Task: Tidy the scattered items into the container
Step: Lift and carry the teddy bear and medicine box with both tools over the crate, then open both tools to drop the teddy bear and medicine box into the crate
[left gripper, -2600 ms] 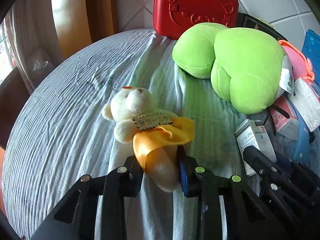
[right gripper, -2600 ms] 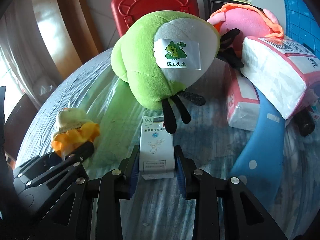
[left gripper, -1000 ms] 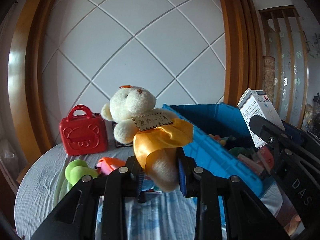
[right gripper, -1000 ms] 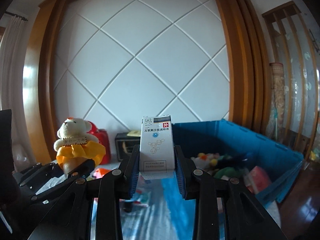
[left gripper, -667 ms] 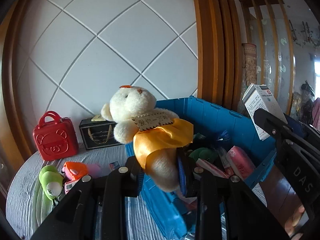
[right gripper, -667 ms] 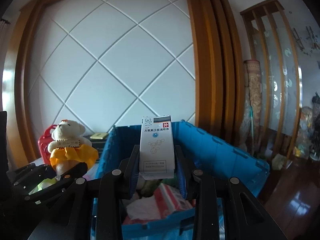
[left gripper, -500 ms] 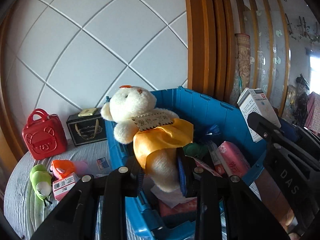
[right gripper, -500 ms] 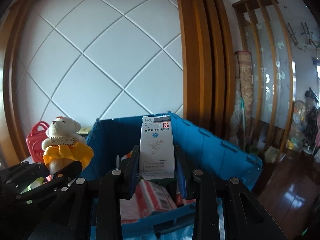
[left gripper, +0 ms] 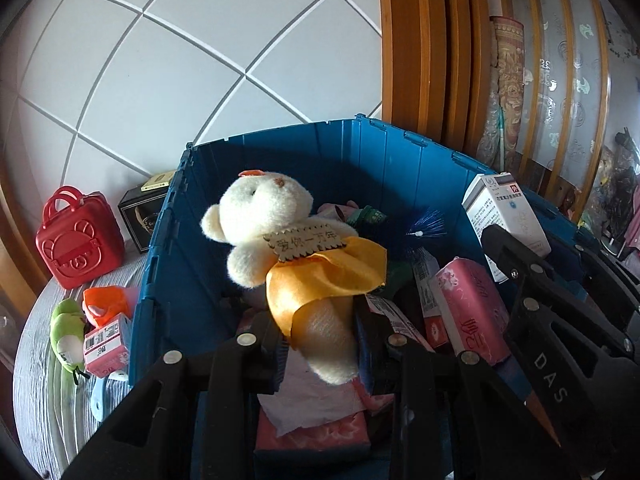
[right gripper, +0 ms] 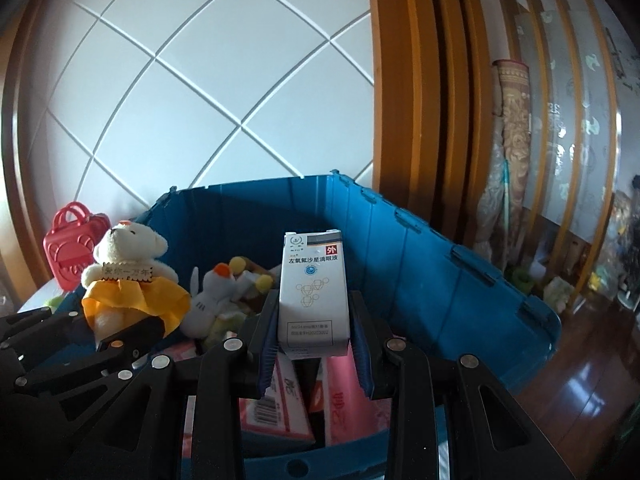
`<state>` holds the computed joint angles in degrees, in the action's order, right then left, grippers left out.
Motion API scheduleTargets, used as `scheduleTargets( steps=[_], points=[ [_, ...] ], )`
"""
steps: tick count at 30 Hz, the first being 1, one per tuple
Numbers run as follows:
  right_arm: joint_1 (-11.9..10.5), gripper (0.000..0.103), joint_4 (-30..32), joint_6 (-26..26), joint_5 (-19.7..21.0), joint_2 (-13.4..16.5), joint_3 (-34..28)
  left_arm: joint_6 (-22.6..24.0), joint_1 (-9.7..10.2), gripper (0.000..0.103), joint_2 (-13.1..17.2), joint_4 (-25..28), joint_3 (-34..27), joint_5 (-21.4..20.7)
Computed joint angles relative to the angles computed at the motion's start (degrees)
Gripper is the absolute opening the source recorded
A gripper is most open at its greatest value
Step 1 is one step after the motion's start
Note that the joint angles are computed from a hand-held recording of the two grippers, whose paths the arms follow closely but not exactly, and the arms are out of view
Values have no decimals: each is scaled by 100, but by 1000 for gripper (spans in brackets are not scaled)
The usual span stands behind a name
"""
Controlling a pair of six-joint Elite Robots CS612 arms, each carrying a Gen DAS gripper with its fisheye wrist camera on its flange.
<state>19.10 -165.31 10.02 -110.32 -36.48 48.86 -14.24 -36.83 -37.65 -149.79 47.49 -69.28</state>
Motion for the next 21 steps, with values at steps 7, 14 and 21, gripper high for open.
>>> scheduleTargets(
  steps=[7,14,21],
  points=[
    [-135,32,110,-171,486,9,34,-383,-69,41,42,326,-112,359],
    [-194,32,345,-194,741,-27,82,-521,-136,74,-38,194,83,605],
    [-209,46,414,-146,734,-49,122,-632,-165,75,-120,110,251,629]
  ],
)
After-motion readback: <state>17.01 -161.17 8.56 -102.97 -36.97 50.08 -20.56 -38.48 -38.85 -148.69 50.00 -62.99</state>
